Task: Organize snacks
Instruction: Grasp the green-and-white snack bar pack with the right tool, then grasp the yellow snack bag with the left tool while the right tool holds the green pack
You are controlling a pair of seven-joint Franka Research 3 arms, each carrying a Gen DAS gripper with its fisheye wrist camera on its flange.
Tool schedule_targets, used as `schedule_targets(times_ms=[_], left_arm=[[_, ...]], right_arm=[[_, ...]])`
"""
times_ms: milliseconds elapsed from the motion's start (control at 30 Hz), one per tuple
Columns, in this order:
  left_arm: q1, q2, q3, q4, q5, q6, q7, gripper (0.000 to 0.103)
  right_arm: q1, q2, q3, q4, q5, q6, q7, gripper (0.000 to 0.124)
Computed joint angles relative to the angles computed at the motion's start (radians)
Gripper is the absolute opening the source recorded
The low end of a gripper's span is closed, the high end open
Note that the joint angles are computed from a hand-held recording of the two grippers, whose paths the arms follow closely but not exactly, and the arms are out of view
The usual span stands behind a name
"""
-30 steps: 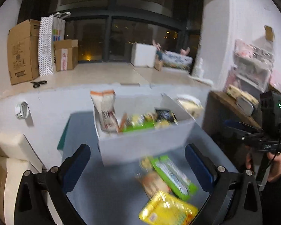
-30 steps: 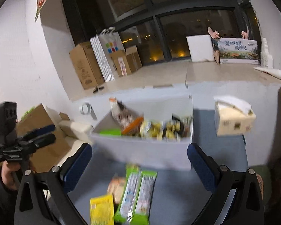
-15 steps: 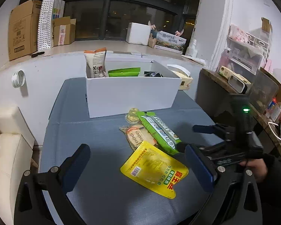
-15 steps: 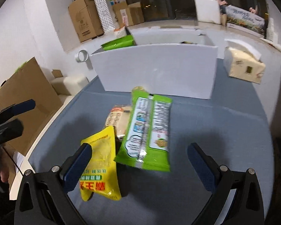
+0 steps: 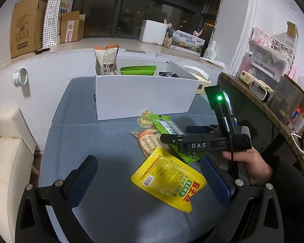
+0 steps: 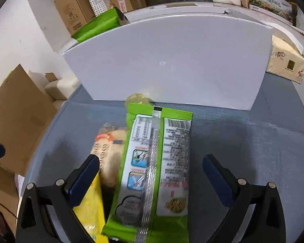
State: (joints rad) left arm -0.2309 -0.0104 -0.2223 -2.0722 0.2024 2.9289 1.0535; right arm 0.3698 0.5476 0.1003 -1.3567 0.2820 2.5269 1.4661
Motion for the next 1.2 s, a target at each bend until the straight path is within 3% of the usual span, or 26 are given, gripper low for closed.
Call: schedule_targets(times_ms=[100,133,167,267,367,533,700,800,867,933,1033,1133,1200], left_arm=[[0.000,0.002,0.001,0.000,-0.006,-0.004,-0.003,0.103],[0.001,0.004,0.001,0.002,-0.006,-0.007,-0.004,0.103],[0.000,0.006,0.001,0.003,-0.005,-0.009,-0.007,0.103],[-0.001,0.013,-0.001,0.010,-0.005,-0.020,-0.002,0.103],[-0.004,0.020,-0.005,0.018,-0.041,-0.027,0.046,0.103],[-0.010,0.053,-0.028,0.056,-0.259,-0.093,0.263,0.103],[-0.027,0.114,-0.047,0.128,-0.308,-0.155,0.242,0.103],[-0.070,0.182,-0.018,0.216,-0.132,-0.227,0.060,0.103],[-0.108,0.239,0.014,0.302,-0.008,-0.338,-0.121,0.103],[-0.113,0.287,0.016,0.371,-0.006,-0.430,-0.250,0.103],[-0.132,0.329,0.022,0.438,0.028,-0.508,-0.415,0.103],[-0.199,0.367,0.057,0.531,0.204,-0.640,-0.556,0.103],[-0.197,0.390,0.045,0.570,0.216,-0.689,-0.576,0.103]], right_arm=[[0.000,0.015,-0.003,0.016,-0.005,-0.019,-0.002,0.101],[0.009,0.013,-0.013,0.011,-0.025,-0.012,-0.004,0.096],[0.011,0.011,-0.014,0.008,-0.036,-0.001,-0.017,0.076],[-0.001,0.013,-0.001,0.018,-0.019,-0.024,-0.039,0.064],[-0.007,-0.018,0.006,-0.030,-0.013,0.024,-0.081,0.064],[-0.044,-0.162,0.035,-0.212,0.081,0.163,-0.159,0.064],[-0.060,-0.325,0.035,-0.407,0.149,0.310,-0.207,0.064],[-0.047,-0.398,0.010,-0.501,0.123,0.383,-0.180,0.064],[-0.050,-0.439,0.007,-0.552,0.134,0.418,-0.175,0.064],[-0.051,-0.451,0.007,-0.569,0.140,0.432,-0.173,0.064],[-0.044,-0.468,-0.006,-0.598,0.093,0.461,-0.142,0.064],[-0.058,-0.473,0.009,-0.607,0.160,0.467,-0.193,0.064],[-0.064,-0.476,0.017,-0.611,0.213,0.465,-0.235,0.064]])
